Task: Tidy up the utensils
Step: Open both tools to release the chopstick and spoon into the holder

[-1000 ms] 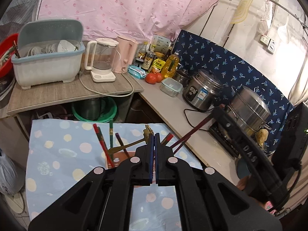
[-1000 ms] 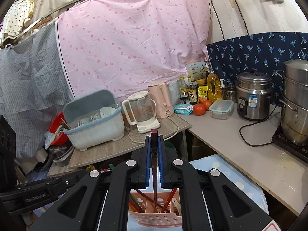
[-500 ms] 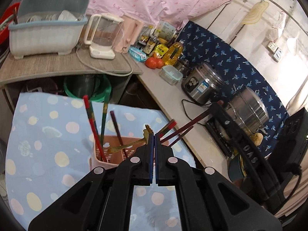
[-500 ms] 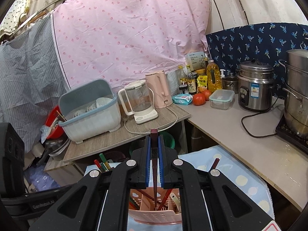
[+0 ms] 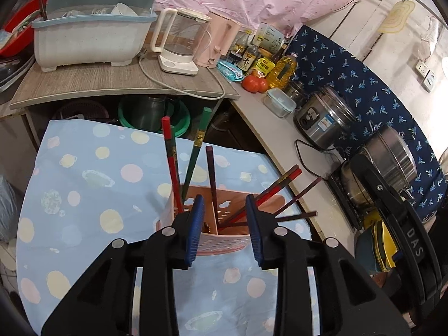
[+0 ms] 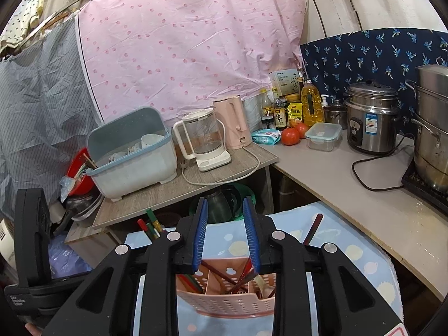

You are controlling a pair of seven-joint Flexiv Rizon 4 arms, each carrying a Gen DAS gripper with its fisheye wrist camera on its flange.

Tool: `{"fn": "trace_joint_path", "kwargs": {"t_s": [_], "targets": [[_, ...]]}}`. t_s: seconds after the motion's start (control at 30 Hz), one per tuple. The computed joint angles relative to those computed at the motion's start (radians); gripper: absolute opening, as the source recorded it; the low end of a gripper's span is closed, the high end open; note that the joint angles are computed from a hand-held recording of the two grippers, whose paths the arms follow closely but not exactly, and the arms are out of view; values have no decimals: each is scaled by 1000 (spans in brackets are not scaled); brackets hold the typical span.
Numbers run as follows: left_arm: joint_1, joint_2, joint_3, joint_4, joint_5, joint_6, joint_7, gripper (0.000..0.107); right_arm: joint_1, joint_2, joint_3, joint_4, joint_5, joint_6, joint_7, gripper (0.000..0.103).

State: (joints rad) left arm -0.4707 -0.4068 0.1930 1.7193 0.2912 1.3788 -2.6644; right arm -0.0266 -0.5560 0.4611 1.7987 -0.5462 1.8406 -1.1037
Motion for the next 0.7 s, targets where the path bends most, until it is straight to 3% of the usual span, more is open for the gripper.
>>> {"fn": "trace_joint_path", "kwargs": {"t_s": [0.13, 0.27, 0.4, 0.53, 0.7], "targets": [[-59, 13, 55, -31, 86, -92, -63, 29, -20, 17, 15, 34, -3, 9, 2, 27], [-144, 33, 95, -101, 255, -301, -156, 29, -46, 44, 25, 87, -13, 20, 13, 34], [-192, 54, 77, -138, 368, -480, -197, 31, -76, 72, 31, 157, -33, 27, 34, 35], [-200, 66, 30, -144, 426, -575, -214, 33, -126, 90, 60, 222, -69, 24, 57, 35], [-200, 80, -35, -143, 481, -673, -238, 39, -105, 143, 10, 317, -76, 48, 68, 36]]}}
